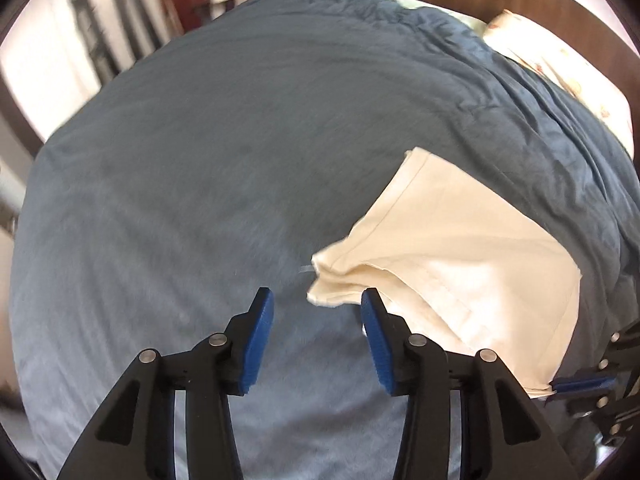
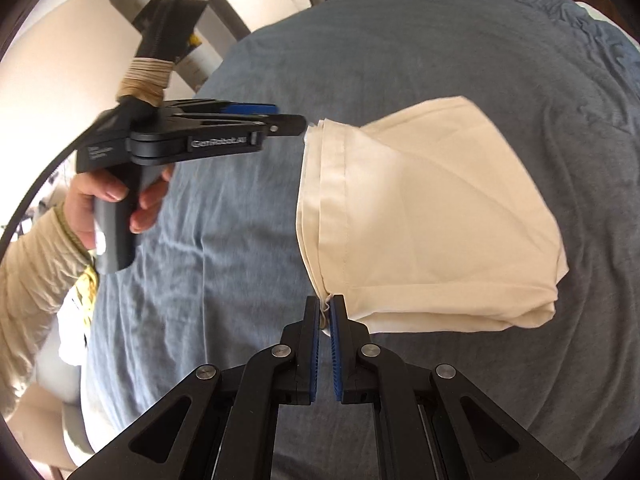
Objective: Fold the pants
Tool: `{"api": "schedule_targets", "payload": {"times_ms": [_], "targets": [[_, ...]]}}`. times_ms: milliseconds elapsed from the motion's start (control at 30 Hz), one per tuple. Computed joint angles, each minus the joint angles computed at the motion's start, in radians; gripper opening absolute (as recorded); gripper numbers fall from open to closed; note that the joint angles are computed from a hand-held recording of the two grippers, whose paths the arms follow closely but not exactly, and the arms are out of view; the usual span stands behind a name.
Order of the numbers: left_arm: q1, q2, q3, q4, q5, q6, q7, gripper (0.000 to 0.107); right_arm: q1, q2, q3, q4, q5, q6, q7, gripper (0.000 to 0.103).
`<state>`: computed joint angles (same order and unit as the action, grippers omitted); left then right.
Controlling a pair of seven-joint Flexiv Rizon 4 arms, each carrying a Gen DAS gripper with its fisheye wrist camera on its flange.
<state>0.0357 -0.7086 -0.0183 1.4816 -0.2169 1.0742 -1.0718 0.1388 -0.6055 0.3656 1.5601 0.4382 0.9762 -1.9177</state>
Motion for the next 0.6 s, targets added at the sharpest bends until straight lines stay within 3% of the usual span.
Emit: {"api": "schedule_targets", "payload": {"times_ms": [300, 600], "targets": [[0.02, 0.033, -0.06, 0.128, -0.161, 0.055, -0.177, 0.048, 0.021, -0.005, -0.016, 0.033, -0.049, -0.023, -0.031, 0.007], [-0.026, 0.059, -0.055, 0.217, -0.182, 0.145, -0.331, 0.058, 0.005, 0.02, -0.037, 0.085, -0.123, -0.044, -0.092, 0.009]]}}
